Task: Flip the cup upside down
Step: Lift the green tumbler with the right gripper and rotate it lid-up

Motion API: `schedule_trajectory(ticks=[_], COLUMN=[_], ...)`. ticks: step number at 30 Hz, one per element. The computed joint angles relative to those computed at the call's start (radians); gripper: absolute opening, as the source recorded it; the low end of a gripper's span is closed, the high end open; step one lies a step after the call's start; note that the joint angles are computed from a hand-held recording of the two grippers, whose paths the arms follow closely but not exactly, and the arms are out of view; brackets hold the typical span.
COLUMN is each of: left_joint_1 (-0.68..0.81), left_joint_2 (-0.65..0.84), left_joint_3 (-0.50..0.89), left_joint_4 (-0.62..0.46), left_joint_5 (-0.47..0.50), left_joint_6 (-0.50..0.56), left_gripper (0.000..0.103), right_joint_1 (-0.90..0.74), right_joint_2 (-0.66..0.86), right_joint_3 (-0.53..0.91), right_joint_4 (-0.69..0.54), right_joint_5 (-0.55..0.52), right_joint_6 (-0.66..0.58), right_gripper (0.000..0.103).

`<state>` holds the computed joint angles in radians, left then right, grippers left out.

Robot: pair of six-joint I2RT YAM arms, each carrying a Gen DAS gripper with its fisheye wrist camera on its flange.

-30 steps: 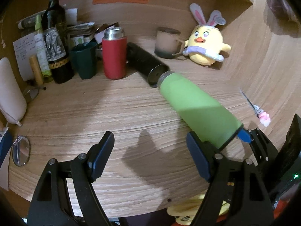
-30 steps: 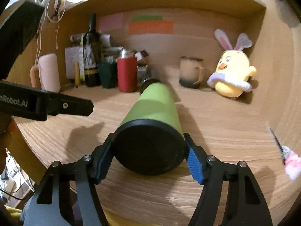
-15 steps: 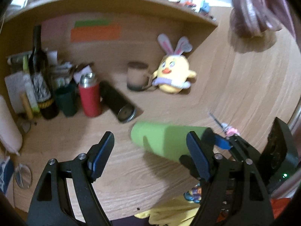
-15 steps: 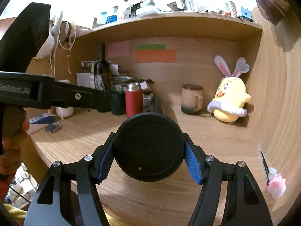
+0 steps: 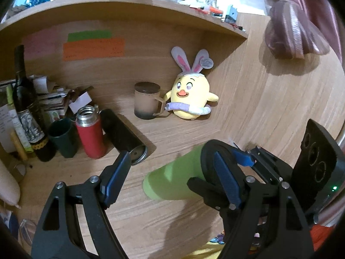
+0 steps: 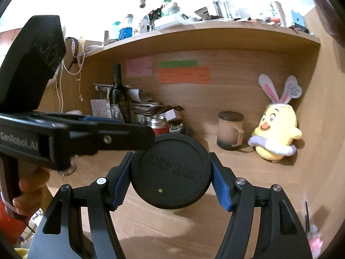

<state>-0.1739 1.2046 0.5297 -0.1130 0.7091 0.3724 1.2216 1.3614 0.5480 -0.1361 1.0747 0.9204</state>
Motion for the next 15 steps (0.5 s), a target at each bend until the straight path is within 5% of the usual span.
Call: schedule_trajectory(ticks=[6,15], left_joint_1=[0.016,0.004], left_joint_2=[0.177,0.237], left_joint_3=[0.151,0.202], left_joint_4=[-0.045,0.023], left_joint_5=[0.019,-0.066], left_joint_6=[-0.02,-0.071], left_gripper=[0.081,0.085], right_joint_1=[-0.13,-0.263], right_joint_2=[-0.006,0.043], right_joint_3=[-0.005,0.016], right_joint_4=[0.166,0.287], right_joint_5=[-0.107,-0.238], right_joint_6=[-0.21,-0.353], right_gripper=[0.064,0.064])
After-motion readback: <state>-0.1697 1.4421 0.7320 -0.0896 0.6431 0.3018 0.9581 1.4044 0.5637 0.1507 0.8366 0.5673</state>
